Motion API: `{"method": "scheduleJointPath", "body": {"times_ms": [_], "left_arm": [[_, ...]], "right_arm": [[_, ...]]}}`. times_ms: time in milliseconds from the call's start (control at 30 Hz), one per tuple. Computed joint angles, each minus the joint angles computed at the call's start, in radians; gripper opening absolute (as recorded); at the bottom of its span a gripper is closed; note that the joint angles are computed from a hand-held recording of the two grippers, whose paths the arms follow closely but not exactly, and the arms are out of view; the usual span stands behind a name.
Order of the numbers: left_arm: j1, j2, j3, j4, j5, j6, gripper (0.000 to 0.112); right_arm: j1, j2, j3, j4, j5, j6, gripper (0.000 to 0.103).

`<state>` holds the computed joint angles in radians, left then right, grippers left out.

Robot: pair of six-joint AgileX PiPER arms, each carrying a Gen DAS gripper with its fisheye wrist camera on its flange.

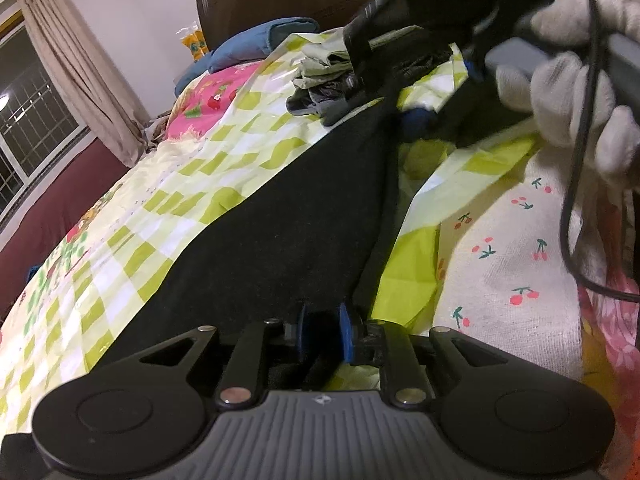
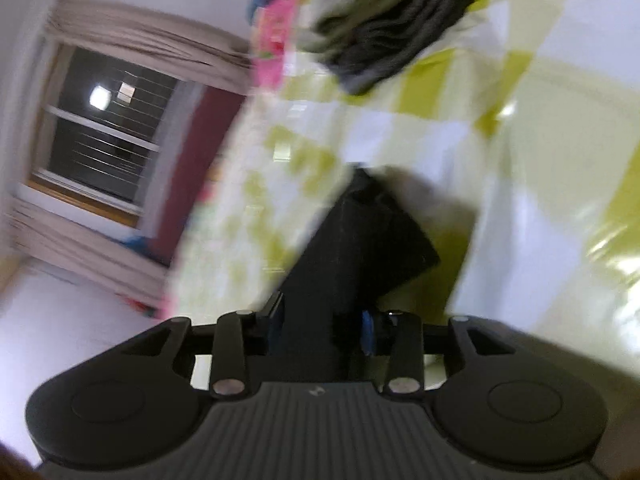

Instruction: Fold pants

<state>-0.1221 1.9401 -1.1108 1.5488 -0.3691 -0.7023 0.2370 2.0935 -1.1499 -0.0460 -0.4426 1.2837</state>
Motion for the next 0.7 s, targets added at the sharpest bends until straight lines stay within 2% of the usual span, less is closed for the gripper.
{"method": "scheduleJointPath", "body": {"times_ms": [33,67,133,167,300,367,400,433,467,533,667,700], "left_arm": [[-0.003,0.000,0.000,0.002,0.004,0.000,0.034],[-0.006,0.000,-0.001,0.003,0.008,0.002,0.034],[-0.011,0.002,-0.003,0.007,0.015,0.006,0.034],[-0.014,0.003,-0.006,0.018,0.020,-0.005,0.034],[-0.027,0.004,-0.019,0.082,0.044,-0.058,0.034],[-0.037,-0.004,-0.016,0.103,0.066,-0.063,0.035],[-0.043,-0.012,-0.011,0.097,0.079,-0.048,0.037],[-0.046,-0.023,-0.005,0.094,0.091,-0.041,0.038],[-0.047,-0.032,0.000,0.084,0.096,-0.036,0.038],[-0.051,-0.053,0.012,0.049,0.116,-0.038,0.039],[-0.070,-0.097,0.052,-0.166,0.191,0.109,0.039],[-0.070,-0.109,0.060,-0.174,0.207,0.111,0.039]], "right_arm": [[-0.001,-0.004,0.014,-0.008,-0.027,-0.009,0.039],[0.000,0.003,0.007,0.007,-0.014,-0.059,0.039],[-0.006,0.041,-0.068,-0.012,0.111,-0.069,0.036],[-0.014,0.060,-0.094,-0.071,0.144,-0.014,0.036],[-0.016,0.111,-0.153,-0.108,0.133,0.012,0.039],[-0.021,0.147,-0.201,-0.188,0.139,0.096,0.028],[-0.026,0.154,-0.211,-0.221,0.145,0.147,0.011],[-0.038,0.151,-0.197,-0.274,0.119,0.222,0.008],[-0.050,0.145,-0.164,-0.287,0.056,0.259,0.008],[-0.068,0.133,-0.106,-0.298,-0.040,0.286,0.007],[-0.079,0.102,-0.051,-0.300,-0.070,0.290,0.006],[-0.082,0.097,-0.045,-0.284,-0.073,0.279,0.006]]}}
